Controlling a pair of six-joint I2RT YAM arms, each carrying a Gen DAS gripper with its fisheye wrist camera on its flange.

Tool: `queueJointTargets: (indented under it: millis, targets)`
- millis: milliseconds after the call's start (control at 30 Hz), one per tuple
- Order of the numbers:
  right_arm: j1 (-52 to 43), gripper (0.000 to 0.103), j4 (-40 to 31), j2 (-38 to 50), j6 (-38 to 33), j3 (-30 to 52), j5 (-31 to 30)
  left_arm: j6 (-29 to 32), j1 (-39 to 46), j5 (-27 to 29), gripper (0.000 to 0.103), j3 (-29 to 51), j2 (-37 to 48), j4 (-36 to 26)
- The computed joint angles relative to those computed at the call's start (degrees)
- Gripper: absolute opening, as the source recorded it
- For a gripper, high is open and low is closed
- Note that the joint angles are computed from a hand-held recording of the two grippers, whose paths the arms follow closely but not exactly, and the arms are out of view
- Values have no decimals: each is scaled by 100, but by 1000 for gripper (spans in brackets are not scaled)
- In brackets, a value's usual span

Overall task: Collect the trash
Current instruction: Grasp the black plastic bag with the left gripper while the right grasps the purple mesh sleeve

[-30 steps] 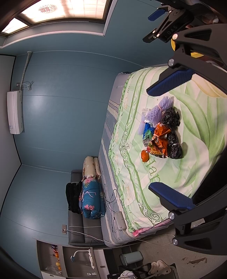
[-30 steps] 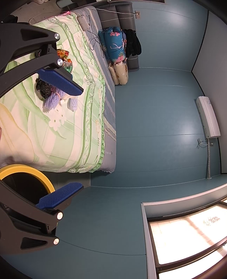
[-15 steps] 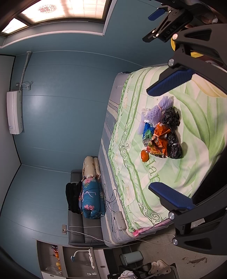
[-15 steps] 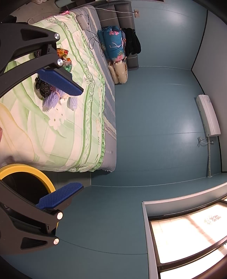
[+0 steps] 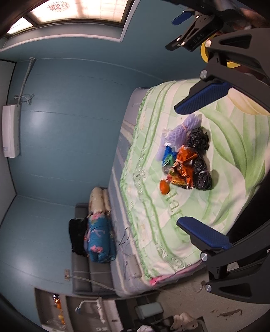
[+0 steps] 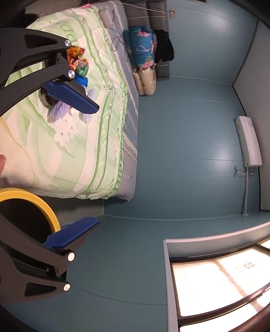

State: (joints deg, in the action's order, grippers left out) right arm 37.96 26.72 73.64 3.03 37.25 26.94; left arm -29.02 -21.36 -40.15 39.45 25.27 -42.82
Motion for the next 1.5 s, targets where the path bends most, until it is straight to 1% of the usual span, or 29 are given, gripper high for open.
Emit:
queueJointTargets:
  millis: [33, 100, 267, 300, 367, 433, 500, 567, 600, 633, 700, 733, 800, 833, 867, 900, 967, 1033, 1067, 1167, 1233, 1333, 1500]
  targets:
    - [-76, 95, 1, 147, -122, 103, -71, 263, 498, 540, 95, -84, -71, 146]
    - [-232, 95, -91, 500, -242, 371, -241, 605, 1201, 1267, 95, -266, -44, 451]
    - [-747, 95, -330, 1227, -156, 970, -1542, 1504, 2496, 2577, 95, -771, 216, 1285]
    - [-814, 95, -378, 1375, -129, 1098, -1820, 1710, 2899, 3116, 95, -899, 285, 1483]
    - [-960, 95, -601, 1703, 21, 1428, -2531, 1932, 3655, 4166, 95, -1037, 623, 1768]
    - [-1081, 95, -944, 2102, 260, 1880, -3172, 1870, 4242, 4742, 95, -1137, 1088, 2029]
    - [-1074, 95, -1080, 2489, 323, 2257, -3565, 1851, 4758, 5261, 95, -1195, 1622, 2333]
    - [-936, 95, -1148, 2760, 156, 2531, -3608, 2038, 4884, 5382, 95, -1174, 2023, 2491]
    - [-877, 95, -1274, 2926, 3, 2738, -3699, 2214, 4880, 5344, 95, -1139, 2224, 2559]
    - [-846, 95, -1451, 3105, -208, 2958, -3884, 2444, 4778, 5170, 95, -1107, 2424, 2628]
    - [-756, 95, -1819, 3430, -568, 3408, -4061, 2844, 4621, 4888, 95, -1024, 2819, 2746]
    - [-747, 95, -1918, 3518, -692, 3515, -4090, 2960, 4692, 5019, 95, -1004, 3011, 2849]
    - [-676, 95, -2332, 3843, -938, 4017, -4066, 3172, 5170, 5965, 95, -940, 3441, 3070]
    - [-676, 95, -2527, 3959, -1016, 4225, -4138, 3222, 5271, 6111, 95, -870, 3623, 3126]
    - [-680, 95, -2811, 4124, -1118, 4521, -4210, 3275, 5314, 6130, 95, -801, 3805, 3205]
    - [-660, 95, -3143, 4309, -1235, 4871, -4198, 3296, 5313, 6098, 95, -762, 3915, 3276]
    - [-649, 95, -3498, 4514, -1403, 5273, -4225, 3309, 5325, 6071, 95, -596, 4218, 3366]
    - [-591, 95, -4032, 4824, -1645, 5882, -4217, 3323, 5337, 6237, 95, -388, 4531, 3302]
    - [-557, 95, -4215, 4979, -1754, 6145, -4169, 3336, 5304, 6236, 95, -311, 4663, 3304]
    - [-466, 93, -4795, 5461, -2022, 6937, -3979, 3328, 5071, 6044, 95, -238, 4920, 3392]
    - [-405, 83, -5188, 5815, -2143, 7489, -3801, 3289, 5022, 6083, 95, -201, 5101, 3428]
    - [-349, 82, -5580, 6231, -2202, 8095, -3660, 3192, 5049, 6189, 94, -152, 5334, 3464]
    - [-329, 81, -6140, 6759, -2099, 8898, -3693, 3062, 5049, 6302, 79, -145, 5596, 3598]
